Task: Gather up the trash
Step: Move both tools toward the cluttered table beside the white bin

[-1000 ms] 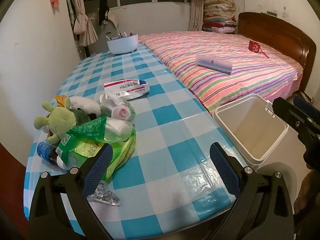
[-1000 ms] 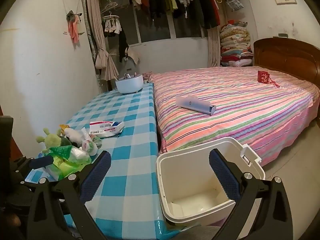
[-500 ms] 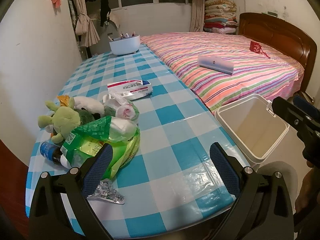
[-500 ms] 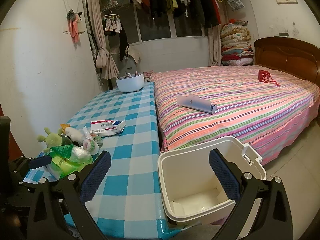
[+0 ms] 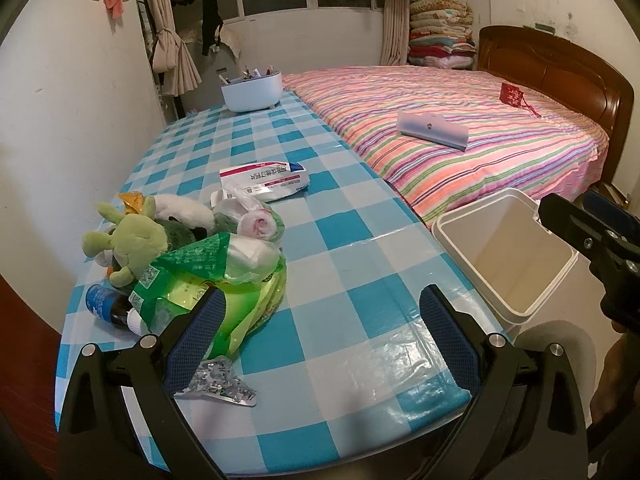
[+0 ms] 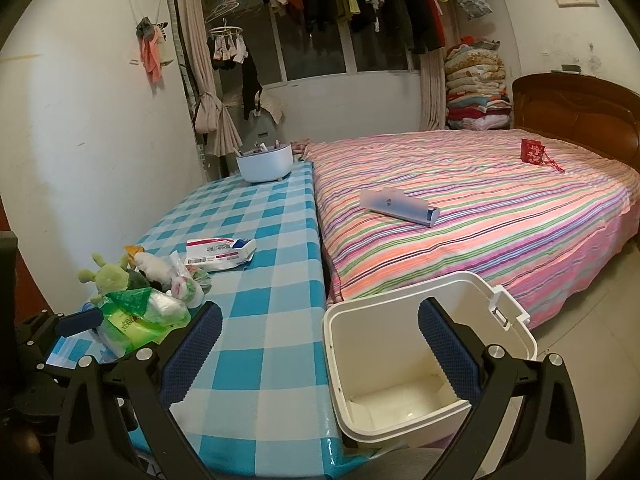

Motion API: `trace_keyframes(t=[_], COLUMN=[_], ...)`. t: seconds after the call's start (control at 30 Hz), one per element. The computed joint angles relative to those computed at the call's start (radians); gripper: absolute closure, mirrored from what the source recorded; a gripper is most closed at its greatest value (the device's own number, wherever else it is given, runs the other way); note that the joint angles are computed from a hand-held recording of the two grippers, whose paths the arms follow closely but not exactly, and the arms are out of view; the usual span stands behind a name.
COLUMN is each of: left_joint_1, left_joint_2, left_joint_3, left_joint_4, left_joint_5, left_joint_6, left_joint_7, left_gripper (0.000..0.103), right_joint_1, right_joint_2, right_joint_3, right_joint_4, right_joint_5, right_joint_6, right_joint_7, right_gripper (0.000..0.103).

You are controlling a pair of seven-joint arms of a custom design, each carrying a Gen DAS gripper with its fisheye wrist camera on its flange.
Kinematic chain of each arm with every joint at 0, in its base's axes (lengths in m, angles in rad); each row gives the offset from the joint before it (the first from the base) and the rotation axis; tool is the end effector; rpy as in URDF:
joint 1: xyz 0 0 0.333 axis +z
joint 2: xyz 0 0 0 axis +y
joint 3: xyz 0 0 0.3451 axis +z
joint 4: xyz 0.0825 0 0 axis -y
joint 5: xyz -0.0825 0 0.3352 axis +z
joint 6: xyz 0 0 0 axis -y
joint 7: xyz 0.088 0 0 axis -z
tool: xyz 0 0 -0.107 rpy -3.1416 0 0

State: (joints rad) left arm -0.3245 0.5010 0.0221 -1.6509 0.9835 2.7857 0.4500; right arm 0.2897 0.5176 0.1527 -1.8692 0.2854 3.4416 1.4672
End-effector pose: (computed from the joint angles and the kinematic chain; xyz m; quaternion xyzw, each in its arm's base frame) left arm 0.6434 -0.2432 0.4297 -0.6405 0.6528 -0.2504 0.3177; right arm 0.6226 0.2365 0.4256 -0.6602 0.5614 -0.2375 0.4388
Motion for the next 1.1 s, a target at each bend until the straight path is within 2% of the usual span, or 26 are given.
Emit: trace_keyframes(t=[0.47,0.8,1.1], left_joint_1=[0.007,0.006,0.016], left_joint_2=[-0.017,-0.024,-0.025], left_joint_3=[0.003,0.007,-0.001], left_joint_4=[-0.021,-0.032,-0.034], left_joint_5=[0.013,0.037,0.040], left_joint_6=[0.007,0.010,0.012], left_joint_7=[-0.012,-0.042,-0.045], left_gripper=[0.007,0.007,0.007], right_joint_1=[-0.004,0.028,0.033], right_joint_2=[-0.001,0.007,0.011], right_joint_3=[0.003,-0.030,-0.033], right_joint_4=[0.000,0.022,0.029], right_joint_5=[-0.003,0.016,0.027], right_joint_6=[-0.009,-0.039,-0.046], right_joint_7=[-0.001,-0.009,-0.018], right_gripper=[0.007,0.007,0.007])
